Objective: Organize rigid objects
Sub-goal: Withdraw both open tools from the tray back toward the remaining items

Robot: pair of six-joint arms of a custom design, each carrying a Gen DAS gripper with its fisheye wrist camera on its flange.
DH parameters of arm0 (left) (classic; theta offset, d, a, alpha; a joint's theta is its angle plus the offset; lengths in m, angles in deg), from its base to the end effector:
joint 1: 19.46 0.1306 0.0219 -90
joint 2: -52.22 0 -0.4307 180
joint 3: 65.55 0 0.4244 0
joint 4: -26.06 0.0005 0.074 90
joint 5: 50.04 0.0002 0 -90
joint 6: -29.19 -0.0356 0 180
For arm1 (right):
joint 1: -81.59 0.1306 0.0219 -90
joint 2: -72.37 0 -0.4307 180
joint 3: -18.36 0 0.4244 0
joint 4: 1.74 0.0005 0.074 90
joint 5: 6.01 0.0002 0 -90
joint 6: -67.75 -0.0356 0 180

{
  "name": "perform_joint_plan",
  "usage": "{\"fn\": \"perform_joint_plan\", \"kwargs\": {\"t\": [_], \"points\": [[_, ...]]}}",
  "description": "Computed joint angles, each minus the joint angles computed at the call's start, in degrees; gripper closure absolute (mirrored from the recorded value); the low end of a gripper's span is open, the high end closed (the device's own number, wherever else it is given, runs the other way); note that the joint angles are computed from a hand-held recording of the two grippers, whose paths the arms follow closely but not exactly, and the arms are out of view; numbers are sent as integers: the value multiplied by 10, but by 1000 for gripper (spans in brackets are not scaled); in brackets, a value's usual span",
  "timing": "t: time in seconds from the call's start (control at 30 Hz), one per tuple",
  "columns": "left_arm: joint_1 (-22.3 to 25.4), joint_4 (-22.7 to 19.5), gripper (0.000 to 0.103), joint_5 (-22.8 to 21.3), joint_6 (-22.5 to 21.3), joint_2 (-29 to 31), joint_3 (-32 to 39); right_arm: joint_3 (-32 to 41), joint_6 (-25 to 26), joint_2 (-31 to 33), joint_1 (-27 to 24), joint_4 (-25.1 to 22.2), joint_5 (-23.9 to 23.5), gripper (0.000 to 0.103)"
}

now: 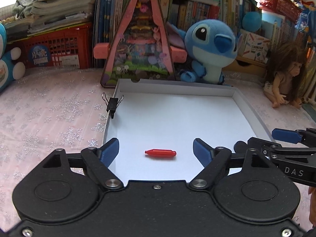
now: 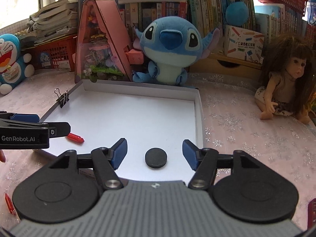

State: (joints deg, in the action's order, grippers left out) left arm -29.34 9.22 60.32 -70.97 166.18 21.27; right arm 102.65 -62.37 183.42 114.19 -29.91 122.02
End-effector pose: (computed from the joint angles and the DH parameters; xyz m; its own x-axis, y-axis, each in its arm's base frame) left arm 0.6397 -0.1245 0.2559 -0.6015 0.2726 -0.7509 0.5218 0.8458 -0.1109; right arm 0.5294 0.3119 0.2578 -0.6086 0.2133 -0.7643 0.3478 0.9374 -0.0153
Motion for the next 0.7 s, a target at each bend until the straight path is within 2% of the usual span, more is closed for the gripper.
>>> {"fn": "perform_joint_plan", "kwargs": {"t": [0.1, 0.2, 0.37, 0.7], "points": [[10, 38, 18, 18, -3, -25, -40, -19, 14, -14, 15, 21, 23, 18], [18, 69, 16, 39, -14, -50, -78, -39, 24, -26, 32, 40, 42, 16], [32, 106, 14, 75, -33, -86, -137, -65, 27, -39, 56, 63, 62, 15], [64, 165, 13, 108, -66, -131, -223, -121, 10, -60, 97, 108, 87, 15]]}}
